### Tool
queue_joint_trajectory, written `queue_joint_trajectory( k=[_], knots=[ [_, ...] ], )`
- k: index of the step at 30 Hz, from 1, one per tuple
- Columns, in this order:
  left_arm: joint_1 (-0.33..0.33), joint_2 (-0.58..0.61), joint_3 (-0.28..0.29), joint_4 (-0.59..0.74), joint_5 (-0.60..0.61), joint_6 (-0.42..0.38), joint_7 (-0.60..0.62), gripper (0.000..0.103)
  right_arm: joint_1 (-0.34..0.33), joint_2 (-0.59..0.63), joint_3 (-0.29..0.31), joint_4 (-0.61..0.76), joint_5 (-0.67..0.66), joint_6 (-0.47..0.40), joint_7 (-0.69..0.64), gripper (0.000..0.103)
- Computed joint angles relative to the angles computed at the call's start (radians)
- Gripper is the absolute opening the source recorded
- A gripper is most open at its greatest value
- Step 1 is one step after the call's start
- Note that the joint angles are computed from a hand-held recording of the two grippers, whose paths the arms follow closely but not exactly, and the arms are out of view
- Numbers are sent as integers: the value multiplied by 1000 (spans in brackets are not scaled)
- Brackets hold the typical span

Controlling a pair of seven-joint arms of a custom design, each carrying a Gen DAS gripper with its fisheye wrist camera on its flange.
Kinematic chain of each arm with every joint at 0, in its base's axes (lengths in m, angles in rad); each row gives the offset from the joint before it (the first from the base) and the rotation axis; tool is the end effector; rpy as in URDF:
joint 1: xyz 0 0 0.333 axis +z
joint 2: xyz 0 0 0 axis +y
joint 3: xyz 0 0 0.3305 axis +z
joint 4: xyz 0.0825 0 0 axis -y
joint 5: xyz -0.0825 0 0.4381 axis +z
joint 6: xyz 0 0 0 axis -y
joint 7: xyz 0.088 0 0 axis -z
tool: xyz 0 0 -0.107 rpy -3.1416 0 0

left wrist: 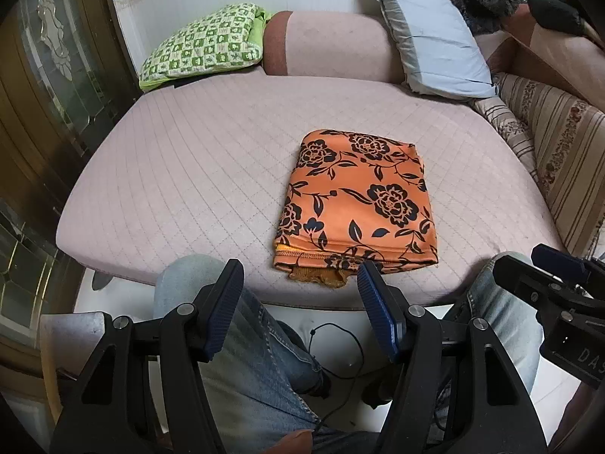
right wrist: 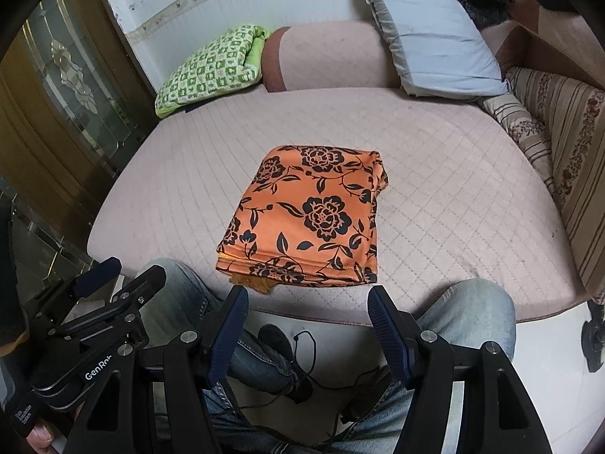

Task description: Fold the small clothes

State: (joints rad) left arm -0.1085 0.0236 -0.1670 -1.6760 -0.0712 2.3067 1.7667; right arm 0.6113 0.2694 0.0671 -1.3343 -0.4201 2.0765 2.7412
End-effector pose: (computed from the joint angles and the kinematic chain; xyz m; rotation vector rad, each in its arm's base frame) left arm 0.6433 -0.1820 0.6496 -1.4470 2.2776 -0.6868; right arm 0.5900 0.4393 0.6469 -1.4510 2.1478 -0.4323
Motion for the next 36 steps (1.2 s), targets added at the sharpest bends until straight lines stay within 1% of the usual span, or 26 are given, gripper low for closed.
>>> queue_joint_trajectory(
  k=[8, 18, 28, 36],
  knots=[
    [-2, 47, -7, 53, 28, -20, -25, 63, -13, 11, -6, 6, 26, 5, -12, 63],
    [-2, 74, -13, 79, 37, -49, -33, 63, -22, 26, -10, 20, 53, 4, -37, 63],
    [0, 80, -14, 84, 45, -48, -38, 63, -17, 38, -17, 34, 55, 9, -34, 63],
    [1, 75, -14, 77, 41, -45, -38, 63, -18, 29, -19, 20, 49, 23, -21, 63]
  ],
)
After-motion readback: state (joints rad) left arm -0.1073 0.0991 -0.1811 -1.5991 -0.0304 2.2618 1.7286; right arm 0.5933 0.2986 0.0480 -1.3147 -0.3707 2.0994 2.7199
